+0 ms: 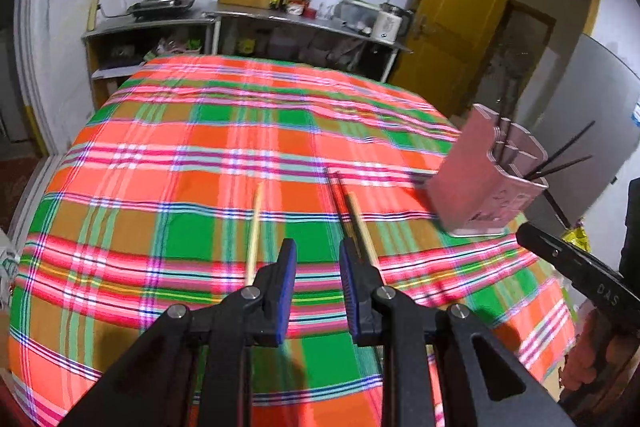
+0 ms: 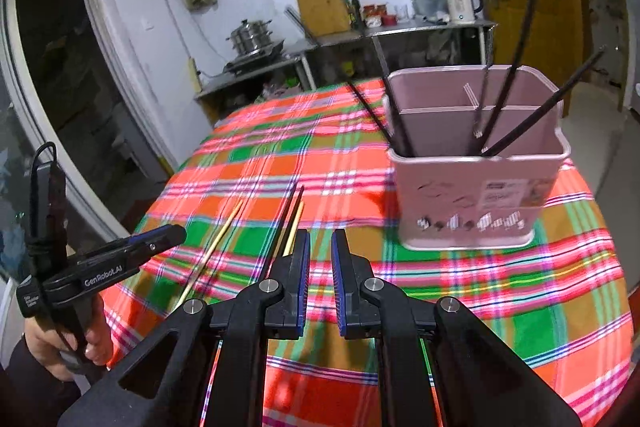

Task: Organize utensils
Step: 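Move the right gripper back down to the chopstick row, then close the right gripper on a light wooden chopstick and lift it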

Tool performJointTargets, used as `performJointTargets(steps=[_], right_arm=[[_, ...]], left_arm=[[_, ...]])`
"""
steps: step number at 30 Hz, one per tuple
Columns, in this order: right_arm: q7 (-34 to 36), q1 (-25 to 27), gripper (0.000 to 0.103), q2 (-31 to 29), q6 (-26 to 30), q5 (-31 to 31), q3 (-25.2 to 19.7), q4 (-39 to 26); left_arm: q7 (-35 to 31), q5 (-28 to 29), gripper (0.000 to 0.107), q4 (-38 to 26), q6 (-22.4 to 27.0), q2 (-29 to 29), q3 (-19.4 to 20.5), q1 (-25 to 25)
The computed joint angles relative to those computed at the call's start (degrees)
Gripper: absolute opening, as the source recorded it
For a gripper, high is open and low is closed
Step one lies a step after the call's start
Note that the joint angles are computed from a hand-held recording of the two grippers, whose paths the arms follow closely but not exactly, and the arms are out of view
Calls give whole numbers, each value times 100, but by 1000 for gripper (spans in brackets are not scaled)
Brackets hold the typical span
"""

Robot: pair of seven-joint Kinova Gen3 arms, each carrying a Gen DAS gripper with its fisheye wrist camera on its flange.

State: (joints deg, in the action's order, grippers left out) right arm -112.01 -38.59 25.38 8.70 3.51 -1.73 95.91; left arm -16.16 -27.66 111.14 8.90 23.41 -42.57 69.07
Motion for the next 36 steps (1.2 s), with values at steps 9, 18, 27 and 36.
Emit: performJointTargets(steps=[9, 18, 27, 36], right_arm=[[409, 342, 11, 783, 685, -203, -629, -922], [630, 216, 11, 1610, 1504, -356, -640, -2080], [602, 104, 11, 2073, 2066, -377, -487, -2810], [538, 111, 11, 2066, 2112, -333, -434, -2820]], left_arm=[[-393, 219, 23, -69, 143, 192, 854, -1172], [-1034, 628, 23, -267, 42, 383, 1678, -2160], [-1625, 1015, 23, -478, 142, 536, 1998, -2502], [-1610, 1077, 23, -585, 265, 620, 1828, -2334]])
